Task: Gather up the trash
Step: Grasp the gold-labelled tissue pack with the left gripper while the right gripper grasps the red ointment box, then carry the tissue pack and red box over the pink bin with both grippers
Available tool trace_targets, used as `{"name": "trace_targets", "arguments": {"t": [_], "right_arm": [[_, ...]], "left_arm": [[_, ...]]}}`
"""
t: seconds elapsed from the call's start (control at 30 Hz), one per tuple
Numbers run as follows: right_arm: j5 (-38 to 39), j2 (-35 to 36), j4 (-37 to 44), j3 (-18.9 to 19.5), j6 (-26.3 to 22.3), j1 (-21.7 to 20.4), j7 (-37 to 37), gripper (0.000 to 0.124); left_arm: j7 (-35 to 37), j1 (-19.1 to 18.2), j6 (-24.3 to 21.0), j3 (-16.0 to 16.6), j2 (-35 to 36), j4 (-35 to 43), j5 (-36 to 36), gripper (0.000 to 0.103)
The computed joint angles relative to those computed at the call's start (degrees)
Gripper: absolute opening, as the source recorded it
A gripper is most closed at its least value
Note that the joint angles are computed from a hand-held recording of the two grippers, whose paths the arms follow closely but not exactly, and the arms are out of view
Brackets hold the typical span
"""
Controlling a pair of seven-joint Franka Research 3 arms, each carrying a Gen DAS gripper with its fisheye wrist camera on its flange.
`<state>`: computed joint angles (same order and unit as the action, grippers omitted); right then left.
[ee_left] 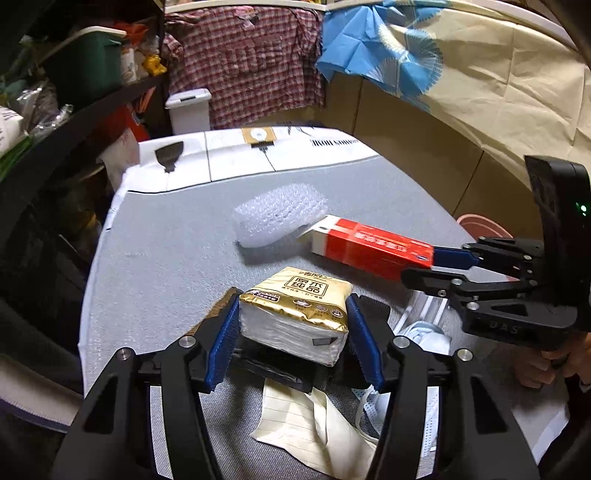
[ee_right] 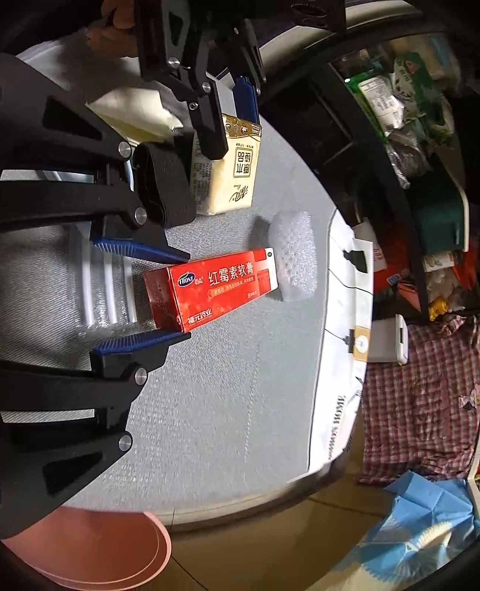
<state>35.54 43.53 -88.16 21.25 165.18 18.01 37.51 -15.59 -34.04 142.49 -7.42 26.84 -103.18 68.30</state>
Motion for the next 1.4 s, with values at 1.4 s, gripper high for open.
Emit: {"name": "trace_targets", "arguments": {"t": [1.4], "right_arm": [[52.02,-28.41,-26.52,13.41,7.56,-21.94,-43.14,0.036]], "left_arm": [[-14.59,-8.48,-18.73,-4.18,-1.02,5.12,5.07,0.056]]}}
